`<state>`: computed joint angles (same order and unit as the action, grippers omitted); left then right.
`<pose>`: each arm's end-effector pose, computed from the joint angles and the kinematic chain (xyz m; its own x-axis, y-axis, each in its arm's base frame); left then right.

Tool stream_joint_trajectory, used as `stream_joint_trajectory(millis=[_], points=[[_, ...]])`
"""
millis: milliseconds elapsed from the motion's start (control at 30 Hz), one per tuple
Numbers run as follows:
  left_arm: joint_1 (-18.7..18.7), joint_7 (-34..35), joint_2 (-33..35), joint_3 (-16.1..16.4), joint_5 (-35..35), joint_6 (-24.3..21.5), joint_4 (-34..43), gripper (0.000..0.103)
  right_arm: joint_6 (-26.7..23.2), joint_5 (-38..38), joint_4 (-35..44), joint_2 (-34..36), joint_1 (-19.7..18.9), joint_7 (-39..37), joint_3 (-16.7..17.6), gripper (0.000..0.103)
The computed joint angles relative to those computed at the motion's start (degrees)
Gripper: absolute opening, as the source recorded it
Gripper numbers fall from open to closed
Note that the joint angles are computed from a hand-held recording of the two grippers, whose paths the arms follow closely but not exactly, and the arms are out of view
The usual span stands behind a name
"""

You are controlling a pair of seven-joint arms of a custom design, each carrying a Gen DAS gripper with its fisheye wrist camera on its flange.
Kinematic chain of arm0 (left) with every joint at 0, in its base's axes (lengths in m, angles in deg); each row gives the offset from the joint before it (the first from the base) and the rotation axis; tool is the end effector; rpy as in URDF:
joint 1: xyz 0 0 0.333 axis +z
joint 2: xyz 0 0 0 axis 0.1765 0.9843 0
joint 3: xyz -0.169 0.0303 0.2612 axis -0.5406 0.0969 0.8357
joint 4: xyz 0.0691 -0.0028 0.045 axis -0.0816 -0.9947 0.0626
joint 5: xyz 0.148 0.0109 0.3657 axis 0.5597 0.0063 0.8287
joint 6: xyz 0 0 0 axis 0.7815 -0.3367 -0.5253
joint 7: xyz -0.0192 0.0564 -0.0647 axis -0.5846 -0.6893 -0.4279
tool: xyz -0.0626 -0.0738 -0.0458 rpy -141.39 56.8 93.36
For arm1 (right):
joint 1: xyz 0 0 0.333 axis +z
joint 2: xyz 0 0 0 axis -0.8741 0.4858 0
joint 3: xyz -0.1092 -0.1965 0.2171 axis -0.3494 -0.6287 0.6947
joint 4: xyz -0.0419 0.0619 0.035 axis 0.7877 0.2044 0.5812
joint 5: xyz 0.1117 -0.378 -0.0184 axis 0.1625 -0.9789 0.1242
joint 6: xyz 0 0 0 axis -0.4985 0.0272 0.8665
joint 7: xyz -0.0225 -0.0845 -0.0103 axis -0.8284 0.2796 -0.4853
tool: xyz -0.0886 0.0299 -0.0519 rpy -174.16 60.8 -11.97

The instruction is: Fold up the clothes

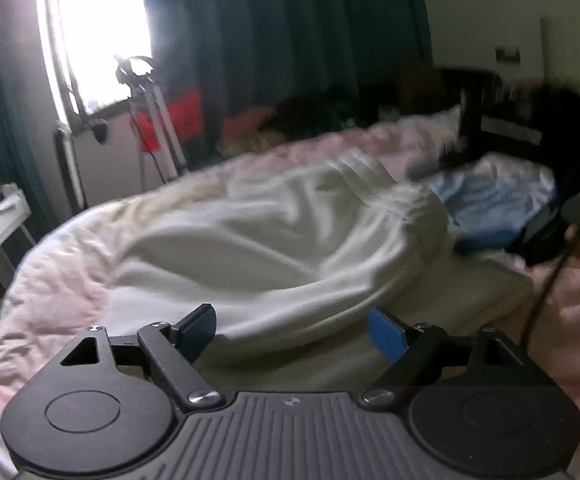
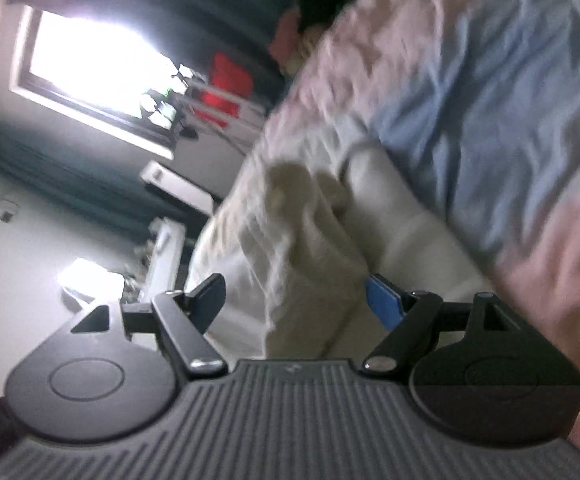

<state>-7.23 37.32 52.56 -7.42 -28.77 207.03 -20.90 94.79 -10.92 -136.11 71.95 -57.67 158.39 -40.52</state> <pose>0.6621 -0.2530 0.5578 -0.1543 -0.9640 -0.2164 -0.4725 0.2643 -0.8408 0.7132 0.1422 0.4722 -0.0678 -0.4985 -0.8642 -0.7378 0.6081 -0.2929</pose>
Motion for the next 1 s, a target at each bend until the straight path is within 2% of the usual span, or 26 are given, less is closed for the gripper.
stream_joint_trajectory(millis=[67,133,167,200,267,367,500,600,733,800,833,900,1000], points=[[-0.64,-5.19,-1.91,1.68,3.2,0.84,-2.21,0.091,-1.71,1.01,-0.34,0.09,-0.4,3.15,0.33,0.08],[0.71,-5.26,-2.17,0.66,1.4,0.5,-2.02,0.091,-4.85,12.05,-1.46,-0.5,-3.43,-2.09,3.1,0.079],[1.49,-5.29,-2.42,0.27,0.17,0.77,-1.94,0.091,-6.73,14.66,-1.84,-0.84,-3.75,-3.36,3.21,0.079],[2.21,-5.26,-2.66,-0.05,-1.14,1.03,-1.85,0.091,-7.91,14.82,-1.83,-1.02,-3.23,-3.78,2.78,0.079],[3.55,-4.99,-3.15,-0.6,-3.88,1.91,-2.1,0.091,-9.12,10.53,-0.88,-0.66,-0.73,-2.55,0.91,0.08],[4.14,-8.3,-3.27,0.78,-3.74,4.14,-2.84,0.091,-9.84,7.99,2.1,2.21,1.46,0.42,0.27,0.08],[5.12,-14.4,-2.5,2.56,-4.49,5.13,-2.6,0.091,-3.36,11.51,7.15,6.4,2.53,-1.37,1.83,0.08],[7.49,-14.98,-2.09,1.35,-10.58,5.57,-2.35,0.09,0.44,3.34,10.93,9.22,5.3,4.26,0.22,0.079],[8.07,-16.08,-2.04,1.99,-14.11,7.06,-2.77,0.09,4.94,-3.98,10.46,9.81,6.67,9.72,-0.49,0.067],[8.49,-16.09,-2.51,1.82,-15.77,7.54,-3.55,0.09,7.04,-6.51,8.76,8.58,6.76,11.1,-0.32,0.05],[9.15,-15.42,-2.81,1.19,-17.47,8.06,-4.16,0.09,8.25,-7.43,8.21,8.07,6.5,10.24,0.19,0.037],[10.51,-13.46,-3.23,-0.3,-21.47,9.3,-5.27,0.09,10.78,-8.84,7.31,7.15,5.57,7.29,1.73,0.03],[13.27,-8.21,-3.79,-3.74,-29.41,12.52,-7.26,0.091,15.11,-6.24,7.56,6.04,1.27,-8.41,8.86,0.025]])
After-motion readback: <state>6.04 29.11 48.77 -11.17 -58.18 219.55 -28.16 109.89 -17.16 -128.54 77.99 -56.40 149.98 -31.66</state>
